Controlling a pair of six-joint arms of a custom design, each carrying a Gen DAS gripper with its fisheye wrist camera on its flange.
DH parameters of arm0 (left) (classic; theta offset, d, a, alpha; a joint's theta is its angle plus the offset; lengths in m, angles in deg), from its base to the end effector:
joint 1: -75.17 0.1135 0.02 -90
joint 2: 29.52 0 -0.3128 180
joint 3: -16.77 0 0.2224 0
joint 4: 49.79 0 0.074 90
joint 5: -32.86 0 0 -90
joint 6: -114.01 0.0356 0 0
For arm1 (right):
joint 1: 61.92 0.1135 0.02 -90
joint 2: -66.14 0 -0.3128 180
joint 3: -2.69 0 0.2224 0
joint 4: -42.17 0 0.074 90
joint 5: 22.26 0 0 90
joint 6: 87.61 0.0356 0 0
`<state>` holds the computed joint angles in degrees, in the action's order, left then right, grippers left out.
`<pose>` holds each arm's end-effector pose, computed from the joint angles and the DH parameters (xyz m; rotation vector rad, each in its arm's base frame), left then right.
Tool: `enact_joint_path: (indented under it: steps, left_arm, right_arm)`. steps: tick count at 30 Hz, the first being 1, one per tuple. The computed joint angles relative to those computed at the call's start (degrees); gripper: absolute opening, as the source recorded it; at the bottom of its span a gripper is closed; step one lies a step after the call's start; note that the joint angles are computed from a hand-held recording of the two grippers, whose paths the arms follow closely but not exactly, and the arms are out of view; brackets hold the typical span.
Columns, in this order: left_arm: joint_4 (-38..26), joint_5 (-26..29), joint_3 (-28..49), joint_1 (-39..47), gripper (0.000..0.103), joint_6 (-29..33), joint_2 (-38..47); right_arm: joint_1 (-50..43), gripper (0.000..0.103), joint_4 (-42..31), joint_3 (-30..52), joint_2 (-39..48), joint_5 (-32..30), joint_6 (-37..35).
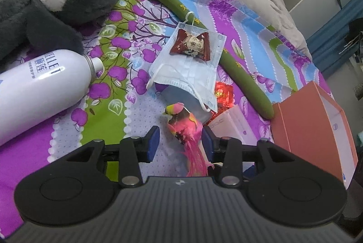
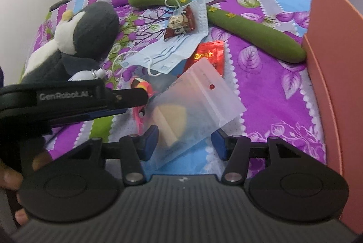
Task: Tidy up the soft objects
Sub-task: 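Grasp the pink feathered bird with the left tool while the right grasps the clear sponge bag, then carry the pink bird to the box with the left tool while the right carries the clear bag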
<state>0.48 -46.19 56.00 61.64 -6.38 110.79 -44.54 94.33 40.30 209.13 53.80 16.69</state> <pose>0.2773 -0.0737 0.0106 -0.2843 2.5049 -0.5594 0.2606 0.0906 0.0004 -0.1714 2.5349 0.5289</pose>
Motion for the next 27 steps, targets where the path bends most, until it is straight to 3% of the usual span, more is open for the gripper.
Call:
enact_joint_path:
  steps: [5, 7, 9, 12, 27]
  left_arm:
    - [-0.37, 1.21, 1.49, 0.42, 0.046, -0.92, 1.74]
    - [-1.32, 1.27, 2.07, 0.35, 0.041, -1.24, 1.94]
    - [-1.93, 1.17, 2.13, 0.20, 0.029, -1.04, 1.64]
    - [-1.83, 0.78, 1.27, 0.10, 0.027, -0.94, 0.78]
    - [5.09, -4.02, -14.19, -3.17, 0.027, -1.32, -10.06]
  right_arm:
    - [0.48, 0.038, -0.69, 1.30, 0.71, -0.29, 0.57]
    - [0.48, 0.031, -0.78, 1.29, 0.46, -0.76, 0.73]
    - [0.73, 0.025, -0.76, 1.01, 0.11, -0.69, 0.61]
    - [0.85, 0.019, -0.14, -0.09, -0.78, -0.71, 1.04]
    - [2.55, 0.012, 11.27, -15.03, -6.66, 3.22, 0.82]
